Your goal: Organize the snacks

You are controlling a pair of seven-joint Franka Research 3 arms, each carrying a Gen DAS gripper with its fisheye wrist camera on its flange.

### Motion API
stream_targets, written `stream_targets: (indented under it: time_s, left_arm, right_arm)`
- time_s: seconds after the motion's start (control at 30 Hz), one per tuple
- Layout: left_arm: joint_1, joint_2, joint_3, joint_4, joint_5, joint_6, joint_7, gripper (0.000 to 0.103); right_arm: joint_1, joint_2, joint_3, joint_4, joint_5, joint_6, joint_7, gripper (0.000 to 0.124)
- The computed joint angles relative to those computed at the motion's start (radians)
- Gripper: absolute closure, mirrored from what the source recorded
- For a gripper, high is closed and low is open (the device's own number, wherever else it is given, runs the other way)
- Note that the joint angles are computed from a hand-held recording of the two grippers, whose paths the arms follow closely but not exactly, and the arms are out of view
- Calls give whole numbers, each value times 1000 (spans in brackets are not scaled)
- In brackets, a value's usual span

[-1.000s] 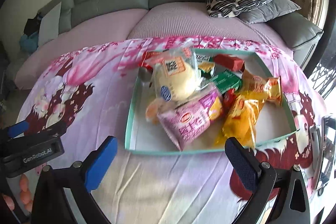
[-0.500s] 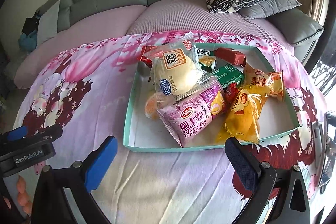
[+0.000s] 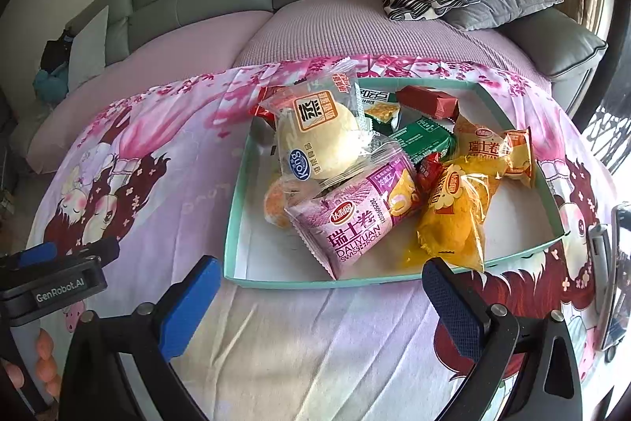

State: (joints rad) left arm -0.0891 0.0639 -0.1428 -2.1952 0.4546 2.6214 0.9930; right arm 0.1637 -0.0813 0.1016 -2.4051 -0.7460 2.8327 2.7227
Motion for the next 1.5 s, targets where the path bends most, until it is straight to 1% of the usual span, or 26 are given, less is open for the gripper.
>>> stream_targets:
  time_s: [0.73,1.5]
  left_arm:
    - [-2,-7,1,-4,26,5,-23,0]
    - [-2,-13,-1,-8,25,17,-26,0]
  right_arm:
    - [-7,-5,3,-8,9,8,-1,21]
    - [-5,-3,1,-6,13,6,-6,21]
